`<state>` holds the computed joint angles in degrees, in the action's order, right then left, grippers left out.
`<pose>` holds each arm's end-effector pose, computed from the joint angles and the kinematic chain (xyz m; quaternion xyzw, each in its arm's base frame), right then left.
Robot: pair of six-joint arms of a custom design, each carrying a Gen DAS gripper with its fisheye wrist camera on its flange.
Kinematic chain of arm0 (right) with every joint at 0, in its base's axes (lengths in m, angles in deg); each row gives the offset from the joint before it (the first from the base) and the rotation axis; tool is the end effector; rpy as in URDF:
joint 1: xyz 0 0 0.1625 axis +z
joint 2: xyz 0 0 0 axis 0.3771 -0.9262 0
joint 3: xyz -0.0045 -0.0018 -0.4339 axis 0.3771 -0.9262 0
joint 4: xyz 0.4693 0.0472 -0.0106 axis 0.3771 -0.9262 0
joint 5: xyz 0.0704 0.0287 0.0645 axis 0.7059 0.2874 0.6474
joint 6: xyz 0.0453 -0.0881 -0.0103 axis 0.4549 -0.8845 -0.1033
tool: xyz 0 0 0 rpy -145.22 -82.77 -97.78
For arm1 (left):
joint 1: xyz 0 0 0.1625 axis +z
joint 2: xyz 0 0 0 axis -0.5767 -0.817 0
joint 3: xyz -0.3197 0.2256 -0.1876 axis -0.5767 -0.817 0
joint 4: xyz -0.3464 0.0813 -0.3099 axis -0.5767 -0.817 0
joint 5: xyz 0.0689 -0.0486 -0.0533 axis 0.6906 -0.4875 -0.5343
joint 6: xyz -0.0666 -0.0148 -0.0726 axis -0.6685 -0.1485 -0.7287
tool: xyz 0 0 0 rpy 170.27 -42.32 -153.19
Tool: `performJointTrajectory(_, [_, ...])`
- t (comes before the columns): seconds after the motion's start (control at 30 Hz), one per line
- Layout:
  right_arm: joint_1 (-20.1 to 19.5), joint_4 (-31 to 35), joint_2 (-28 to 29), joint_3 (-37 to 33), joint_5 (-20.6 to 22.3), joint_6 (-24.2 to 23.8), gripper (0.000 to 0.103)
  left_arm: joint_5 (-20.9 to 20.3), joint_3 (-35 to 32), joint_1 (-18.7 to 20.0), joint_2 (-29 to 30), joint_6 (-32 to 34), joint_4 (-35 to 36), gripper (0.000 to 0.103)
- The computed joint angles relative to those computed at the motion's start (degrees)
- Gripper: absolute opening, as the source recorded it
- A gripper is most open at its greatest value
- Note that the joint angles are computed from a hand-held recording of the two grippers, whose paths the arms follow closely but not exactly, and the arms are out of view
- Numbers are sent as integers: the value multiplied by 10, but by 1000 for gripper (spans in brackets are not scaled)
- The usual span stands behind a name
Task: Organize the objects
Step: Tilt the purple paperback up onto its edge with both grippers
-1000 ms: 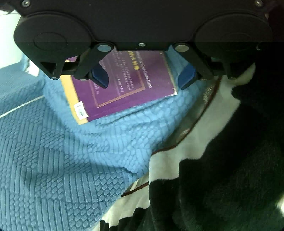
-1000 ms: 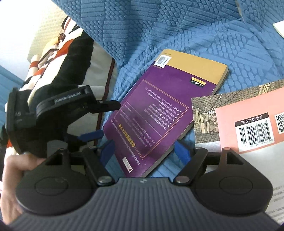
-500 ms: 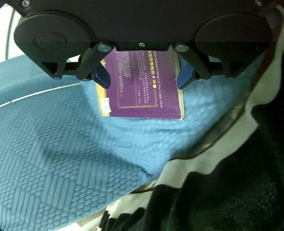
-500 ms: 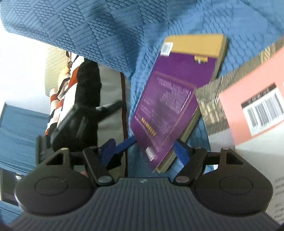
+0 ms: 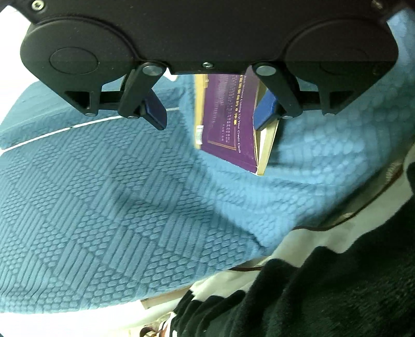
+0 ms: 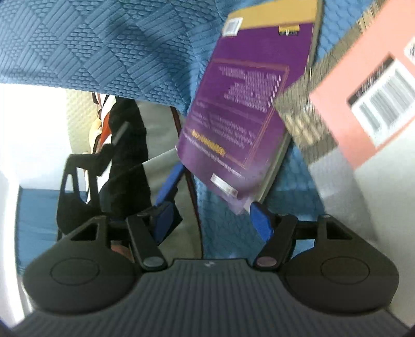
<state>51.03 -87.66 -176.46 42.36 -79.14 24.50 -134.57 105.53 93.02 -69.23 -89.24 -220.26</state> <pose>0.0288 -0.4751 0.1865 0.0397 0.9859 -0.0521 0.1539 -0.1498 -0.5366 -0.0018 0.1736 -0.9270 0.3153 0.1053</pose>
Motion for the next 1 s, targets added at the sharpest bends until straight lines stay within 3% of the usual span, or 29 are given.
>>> performJointTrajectory(0.13, [-2, -24, -4, 17, 8, 40, 71, -12, -1, 3, 4, -2, -18, 70])
performJointTrajectory(0.37, [-13, -138, -11, 65, 35, 174, 74, -41, -4, 10, 12, -4, -48, 68])
performJointTrajectory(0.4, [-15, -156, -13, 74, 41, 189, 75, -66, -7, 17, 17, -2, -65, 57])
performJointTrajectory(0.47, [-16, -205, -13, 92, 46, 226, 80, -126, -15, 31, 31, -4, -92, 55])
performJointTrajectory(0.5, [-18, -225, -12, 100, 48, 247, 81, -133, -17, 32, 32, -2, -93, 55])
performJointTrajectory(0.7, [-23, -361, 24, 134, 51, 340, 78, -66, -10, 18, 14, -3, -36, 56])
performJointTrajectory(0.87, [-1, -393, 31, 136, 11, 358, 80, 4, -12, 0, 0, 3, 44, 57])
performJointTrajectory(1.0, [1, -397, 44, 124, 14, 342, 81, 86, -9, -20, -9, 17, 79, 68])
